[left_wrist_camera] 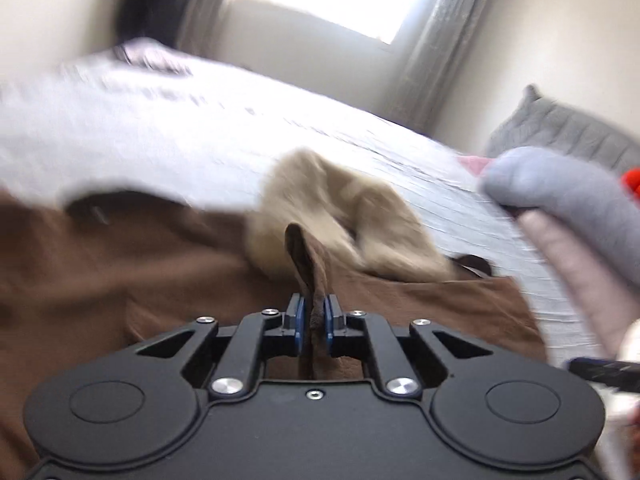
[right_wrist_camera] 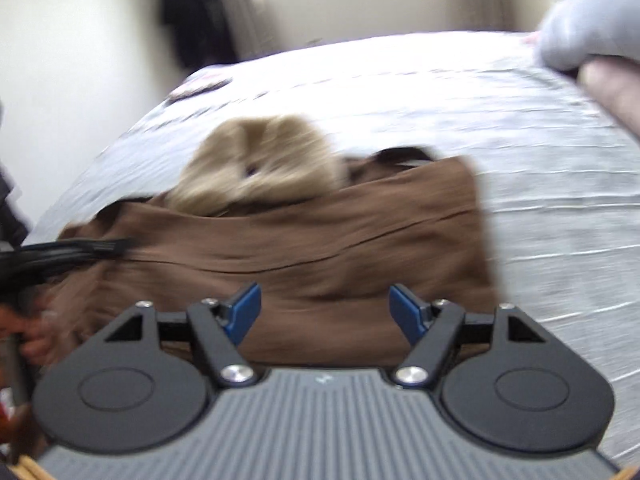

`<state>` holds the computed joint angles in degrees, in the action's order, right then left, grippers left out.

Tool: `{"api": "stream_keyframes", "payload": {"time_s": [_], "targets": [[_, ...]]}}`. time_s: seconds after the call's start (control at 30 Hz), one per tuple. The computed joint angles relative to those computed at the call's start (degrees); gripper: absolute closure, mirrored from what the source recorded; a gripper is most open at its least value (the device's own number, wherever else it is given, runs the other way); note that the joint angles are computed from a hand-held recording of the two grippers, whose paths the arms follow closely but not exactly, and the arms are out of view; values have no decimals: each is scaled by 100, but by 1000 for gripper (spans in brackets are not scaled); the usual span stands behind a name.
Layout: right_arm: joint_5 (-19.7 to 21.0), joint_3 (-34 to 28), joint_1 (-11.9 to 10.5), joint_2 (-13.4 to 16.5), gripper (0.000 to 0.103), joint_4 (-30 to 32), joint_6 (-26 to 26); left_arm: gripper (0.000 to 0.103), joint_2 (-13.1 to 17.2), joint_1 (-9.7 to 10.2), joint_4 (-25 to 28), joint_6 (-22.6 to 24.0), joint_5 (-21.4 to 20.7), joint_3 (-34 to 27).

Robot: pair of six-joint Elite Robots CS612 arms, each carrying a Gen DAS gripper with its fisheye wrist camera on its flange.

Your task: Fold large clothes

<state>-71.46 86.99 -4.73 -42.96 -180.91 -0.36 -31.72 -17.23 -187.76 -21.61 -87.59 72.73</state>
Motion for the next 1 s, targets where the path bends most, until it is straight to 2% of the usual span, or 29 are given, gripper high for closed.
{"api": "stream_keyframes", "payload": {"time_s": [0.07, 0.1, 0.13, 0.17, 0.2, 0.3, 0.37, 0.5, 0.57, 0.63, 0.67, 0.8, 0.9, 0.93, 1.0], "targets": [[-266, -73, -36, 73, 33, -133, 149, 87, -29, -93, 707, 364, 812, -147], [-371, -116, -44, 121, 34, -192, 216, 84, -20, -134, 912, 436, 1170, -199], [-442, -167, -49, 167, 36, -233, 265, 76, -5, -161, 878, 471, 1377, -201], [-489, -227, -45, 221, 38, -266, 285, 68, 14, -161, 603, 541, 1345, -146], [-550, -288, -32, 280, 45, -332, 284, 65, 46, -144, 247, 600, 1142, -92], [-806, -580, 75, 517, 56, -489, 80, 64, 159, -84, -197, 657, 207, -108], [-855, -797, 122, 665, 59, -530, -73, 64, 249, -71, -39, 793, -285, -216], [-1210, -1420, 198, 1064, 61, -377, -93, 64, 399, -116, 553, 1407, -524, -368], [-1673, -1781, 234, 1253, 66, 92, -127, 64, 526, -114, 254, 1680, -572, -373], [-2160, -2150, 269, 1417, 64, 885, -236, 64, 541, -50, 234, 1498, -794, -394], [-2151, -2195, 264, 1442, 63, 950, -263, 64, 536, -16, 310, 1425, -913, -424], [-2564, -2170, 381, 1298, 61, 1287, -407, 64, 343, 35, 405, 1257, -1051, -246], [-2233, -1673, 347, 1014, 46, 876, -508, 43, 86, 10, 290, 1280, -807, 132], [-2101, -1517, 329, 914, 45, 825, -452, 35, 11, 5, 150, 1298, -681, 280], [-1848, -1222, 292, 722, 43, 796, -334, 30, -129, 44, -13, 1226, -546, 527]]}}
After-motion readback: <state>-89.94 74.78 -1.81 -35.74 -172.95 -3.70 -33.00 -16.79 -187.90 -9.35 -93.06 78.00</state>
